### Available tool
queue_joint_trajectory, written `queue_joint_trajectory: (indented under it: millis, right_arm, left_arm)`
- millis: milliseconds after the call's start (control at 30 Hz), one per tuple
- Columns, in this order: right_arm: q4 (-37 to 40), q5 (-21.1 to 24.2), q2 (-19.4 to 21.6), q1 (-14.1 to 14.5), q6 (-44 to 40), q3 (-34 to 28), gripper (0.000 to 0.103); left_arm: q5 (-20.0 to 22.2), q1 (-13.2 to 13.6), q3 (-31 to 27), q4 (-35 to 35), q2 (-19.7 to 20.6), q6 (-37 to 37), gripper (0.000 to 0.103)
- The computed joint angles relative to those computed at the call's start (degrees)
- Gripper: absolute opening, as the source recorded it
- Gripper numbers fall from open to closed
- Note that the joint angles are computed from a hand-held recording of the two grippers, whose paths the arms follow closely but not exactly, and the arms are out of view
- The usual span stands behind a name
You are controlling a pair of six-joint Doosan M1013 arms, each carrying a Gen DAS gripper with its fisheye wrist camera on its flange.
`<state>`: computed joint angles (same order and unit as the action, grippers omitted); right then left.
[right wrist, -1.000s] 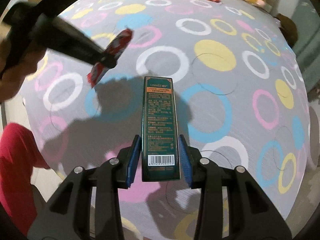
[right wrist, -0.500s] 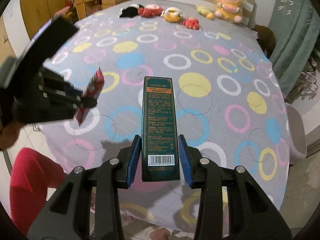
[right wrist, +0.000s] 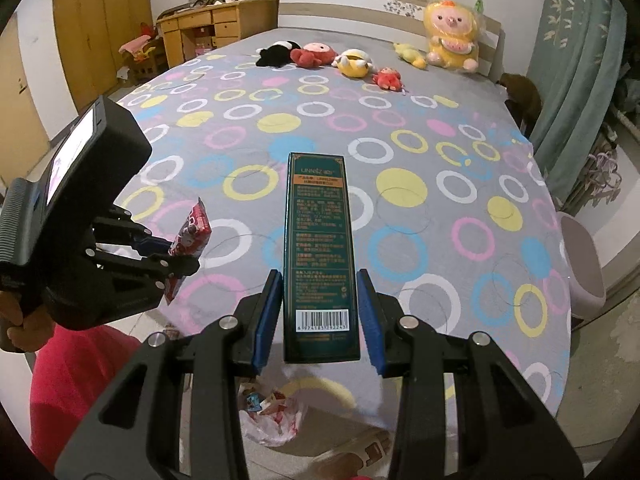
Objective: Collect trash
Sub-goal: 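Lift the dark green box and red candy stick off the bed, then carry the green box with the right gripper while the left carries the candy stick over the trash bag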
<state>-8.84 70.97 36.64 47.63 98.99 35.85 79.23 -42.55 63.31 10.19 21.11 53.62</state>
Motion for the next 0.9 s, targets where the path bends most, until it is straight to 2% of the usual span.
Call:
queue_joint_trajectory:
  millis: [267,500,900]
  right_arm:
    - [-1.22,-4.71,-5.08,2.39,3.34,6.94,0.037]
    - [-2.87,-6.76,-9.01,4.32,7.56,13.15,0.037]
    - [-3.84,-9.58,-13.47,6.92,13.26,23.21,0.037]
  left_arm:
    - [-0.70,-3.60,4.82,1.68,-3.50,-5.84,0.014]
    - [-1.92,-6.52,9.47,3.31,-6.17,-10.32,0.014]
    - [-4.72,-9.77,14.38,2.28,-7.88,-15.06,0.014]
